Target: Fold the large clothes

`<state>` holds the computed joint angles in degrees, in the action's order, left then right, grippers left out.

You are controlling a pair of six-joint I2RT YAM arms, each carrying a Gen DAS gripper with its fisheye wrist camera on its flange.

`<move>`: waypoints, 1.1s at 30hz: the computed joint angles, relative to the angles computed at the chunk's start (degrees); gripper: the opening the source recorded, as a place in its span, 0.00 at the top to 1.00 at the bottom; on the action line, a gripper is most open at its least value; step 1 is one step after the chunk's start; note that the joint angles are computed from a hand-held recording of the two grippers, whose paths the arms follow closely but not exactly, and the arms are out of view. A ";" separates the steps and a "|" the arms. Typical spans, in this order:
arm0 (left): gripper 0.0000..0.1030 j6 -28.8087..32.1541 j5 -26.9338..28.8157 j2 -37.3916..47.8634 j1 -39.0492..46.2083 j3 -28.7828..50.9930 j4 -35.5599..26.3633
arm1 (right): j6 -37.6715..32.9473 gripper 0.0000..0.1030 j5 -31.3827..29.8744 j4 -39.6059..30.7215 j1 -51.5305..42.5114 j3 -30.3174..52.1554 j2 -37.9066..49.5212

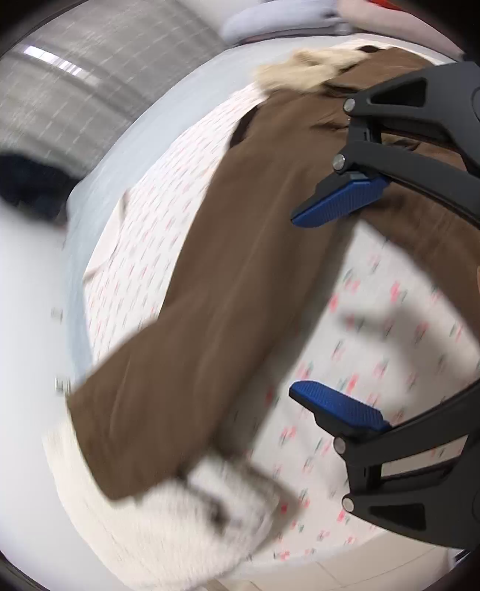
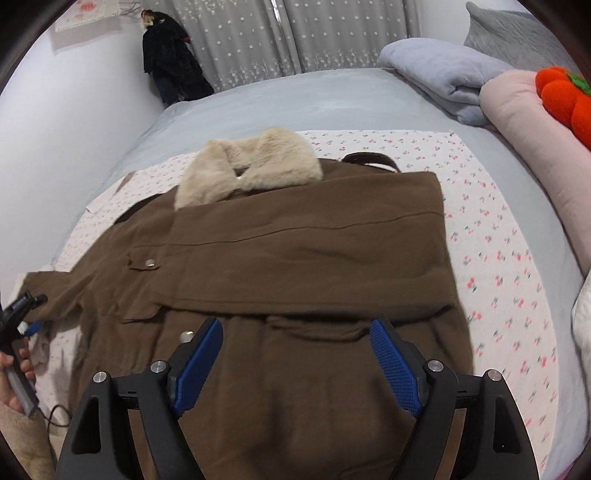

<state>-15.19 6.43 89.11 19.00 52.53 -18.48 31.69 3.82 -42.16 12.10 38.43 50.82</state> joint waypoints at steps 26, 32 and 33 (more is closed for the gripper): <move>0.95 -5.18 16.43 -4.26 -3.49 -12.11 44.31 | 4.13 0.17 -1.65 12.82 0.51 -7.92 2.26; 0.95 -1.28 13.82 -7.31 -19.30 -7.00 36.87 | 2.22 0.17 -3.39 12.24 -3.59 -8.57 -0.52; 0.95 -0.37 12.71 -7.69 -22.34 -6.83 36.06 | 2.09 0.17 -3.92 12.31 -4.44 -8.72 -1.11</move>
